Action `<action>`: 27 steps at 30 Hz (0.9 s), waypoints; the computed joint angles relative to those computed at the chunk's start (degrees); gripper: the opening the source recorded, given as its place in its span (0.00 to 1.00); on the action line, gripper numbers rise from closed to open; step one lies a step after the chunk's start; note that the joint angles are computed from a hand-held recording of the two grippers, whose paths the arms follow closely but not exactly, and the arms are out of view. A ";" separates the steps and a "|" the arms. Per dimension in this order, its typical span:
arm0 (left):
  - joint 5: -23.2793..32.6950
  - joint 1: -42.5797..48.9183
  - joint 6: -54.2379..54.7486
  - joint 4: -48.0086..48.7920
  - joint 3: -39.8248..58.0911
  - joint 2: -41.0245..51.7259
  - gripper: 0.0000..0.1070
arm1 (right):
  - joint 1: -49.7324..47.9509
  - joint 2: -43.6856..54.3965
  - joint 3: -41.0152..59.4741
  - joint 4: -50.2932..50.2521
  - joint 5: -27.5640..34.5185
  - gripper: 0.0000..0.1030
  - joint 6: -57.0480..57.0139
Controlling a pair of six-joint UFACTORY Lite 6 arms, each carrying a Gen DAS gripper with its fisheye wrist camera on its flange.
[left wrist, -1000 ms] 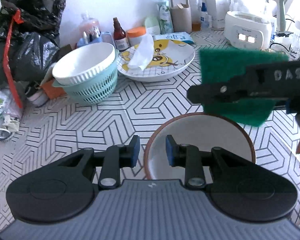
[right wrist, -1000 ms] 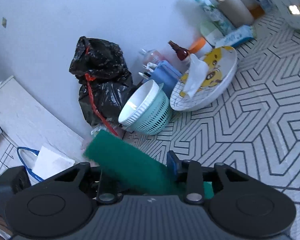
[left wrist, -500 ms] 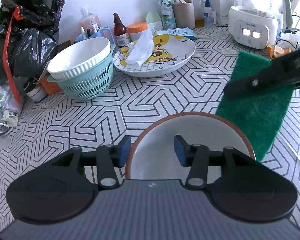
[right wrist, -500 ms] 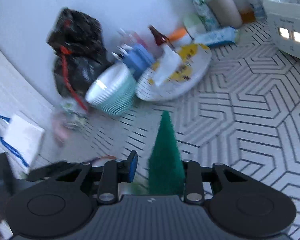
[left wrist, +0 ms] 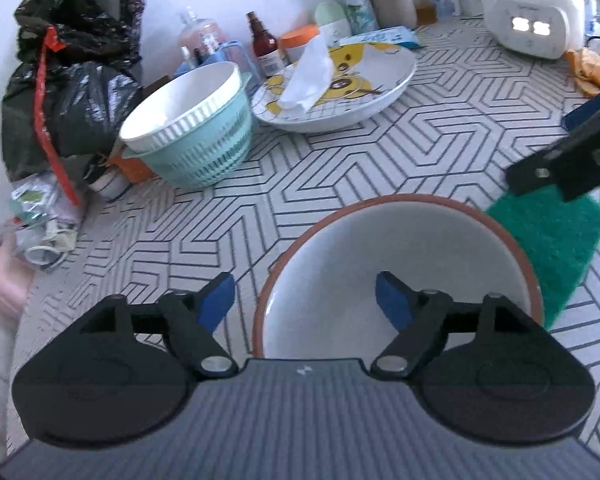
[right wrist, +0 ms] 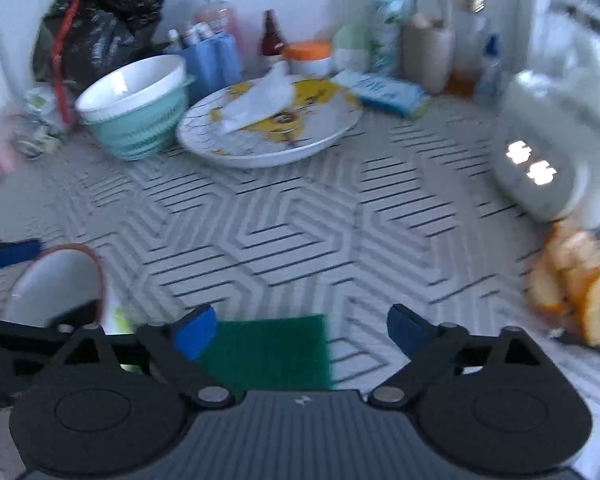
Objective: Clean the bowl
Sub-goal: 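Lower the green pad flat onto the table and open the right gripper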
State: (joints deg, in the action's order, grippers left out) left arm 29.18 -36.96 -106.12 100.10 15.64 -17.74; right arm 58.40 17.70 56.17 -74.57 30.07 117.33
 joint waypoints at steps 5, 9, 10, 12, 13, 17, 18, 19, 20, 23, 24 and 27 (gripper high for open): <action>0.40 0.56 -0.41 -3.66 -1.99 -4.74 0.94 | 4.65 -6.44 -5.62 -2.88 -0.22 0.92 6.50; -2.07 2.20 5.51 -11.80 -2.73 -10.91 0.94 | 8.86 -2.49 -2.10 -5.07 -0.03 0.90 5.06; -1.57 1.99 6.48 -13.86 -3.19 -12.74 0.94 | 9.40 -1.43 -1.31 -5.46 0.10 0.89 4.86; 0.40 1.02 7.14 -16.79 -4.07 -15.47 0.94 | 9.12 0.42 -0.25 -6.33 -0.96 0.82 4.89; 0.82 0.76 7.93 -17.73 -4.23 -16.14 0.94 | 8.59 1.00 -0.15 -7.49 -2.42 0.81 5.73; 2.86 -0.91 9.93 -19.23 -4.78 -17.41 0.96 | 6.78 3.63 -0.10 -11.51 -5.87 0.72 8.58; 3.18 -1.17 9.93 -19.22 -4.65 -17.02 0.96 | 6.69 4.20 -0.23 -12.47 -5.82 0.71 9.49; 3.50 -1.49 9.75 -19.09 -4.52 -16.50 0.96 | 7.07 4.37 -0.29 -11.86 -4.99 0.71 9.24; 3.76 -1.91 9.13 -18.54 -4.38 -15.67 0.96 | 7.49 4.51 -0.28 -11.06 -4.12 0.71 8.81; 3.53 -2.30 8.51 -17.86 -3.94 -14.12 0.96 | 6.68 3.47 -1.53 -9.75 -3.31 0.71 8.69; 3.47 -2.42 8.13 -17.50 -3.78 -13.50 0.96 | 6.41 3.12 -1.91 -9.20 -3.11 0.71 8.67; 3.77 -3.02 7.20 -16.98 -3.64 -12.73 0.96 | 4.47 0.01 -4.95 -11.69 -5.11 0.71 14.03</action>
